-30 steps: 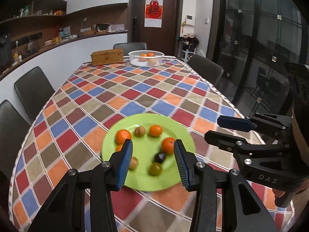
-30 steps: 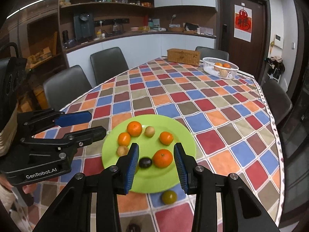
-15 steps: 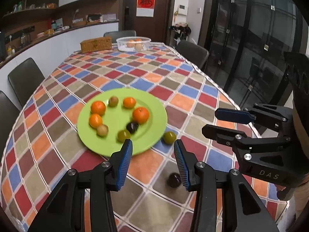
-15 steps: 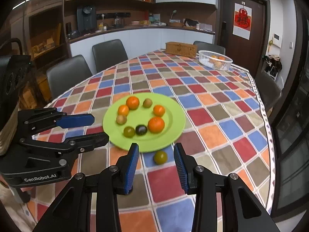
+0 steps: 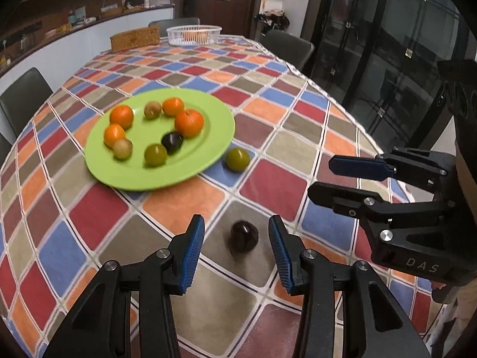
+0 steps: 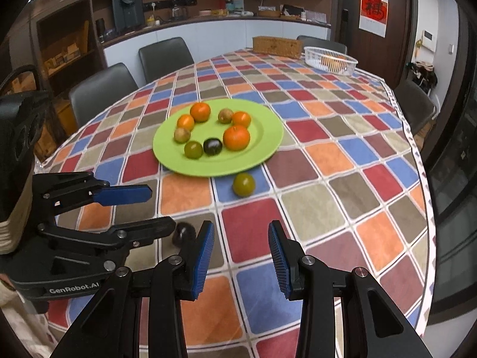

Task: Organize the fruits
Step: 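Withdraw both tools and move the left tool to the last dark purple fruit, then grasp the dark purple fruit with the left tool while the right tool grasps the dark green fruit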

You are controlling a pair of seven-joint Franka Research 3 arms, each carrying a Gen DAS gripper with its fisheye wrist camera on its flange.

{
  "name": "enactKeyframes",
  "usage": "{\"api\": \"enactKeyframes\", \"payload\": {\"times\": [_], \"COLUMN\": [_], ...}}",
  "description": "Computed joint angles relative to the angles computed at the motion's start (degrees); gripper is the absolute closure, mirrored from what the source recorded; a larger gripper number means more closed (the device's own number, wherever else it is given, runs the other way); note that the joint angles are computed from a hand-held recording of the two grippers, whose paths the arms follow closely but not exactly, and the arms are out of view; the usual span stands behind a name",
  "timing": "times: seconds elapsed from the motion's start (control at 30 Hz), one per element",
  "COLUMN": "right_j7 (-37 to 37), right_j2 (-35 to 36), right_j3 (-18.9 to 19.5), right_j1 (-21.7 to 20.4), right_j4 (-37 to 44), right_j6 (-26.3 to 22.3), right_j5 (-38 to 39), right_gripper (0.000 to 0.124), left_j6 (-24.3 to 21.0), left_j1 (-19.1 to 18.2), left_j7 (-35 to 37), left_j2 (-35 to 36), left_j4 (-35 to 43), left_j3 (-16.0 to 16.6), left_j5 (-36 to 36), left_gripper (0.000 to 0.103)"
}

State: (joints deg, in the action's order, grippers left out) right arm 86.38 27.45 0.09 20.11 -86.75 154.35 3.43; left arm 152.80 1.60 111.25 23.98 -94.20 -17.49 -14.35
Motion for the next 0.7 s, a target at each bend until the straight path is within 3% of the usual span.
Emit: {"api": "enactKeyframes", "payload": {"times": [0.27,0.6,0.7], "right_j7": [1.09,1.43,1.41], "right_j2": [0.49,1.53,1.97], "right_j3": [-0.38,-0.21,-0.06], "right_j1": [-0.14,-0.54,-0.69], "right_j4": [-0.83,0.12,0.69], "right_j6": [-1.03,-2.61,-3.01], "right_j5": [0.05,0.21,0.54], "right_gripper": [0.085,0.085,0.085], "left_j6": [-2.02,-3.51,-3.92], "left_j1": [-1.07,-0.87,-0.3], "left_j7": [-1.84,-1.36,-0.83], "left_j2": [2.61,4.67,5.05], "left_j4": [1.68,3.78,4.35], "left_j3": [0.6,-0.34,-0.92], "left_j5": [2.07,2.38,1.36], "left_gripper": [0.06,0.08,0.08]}}
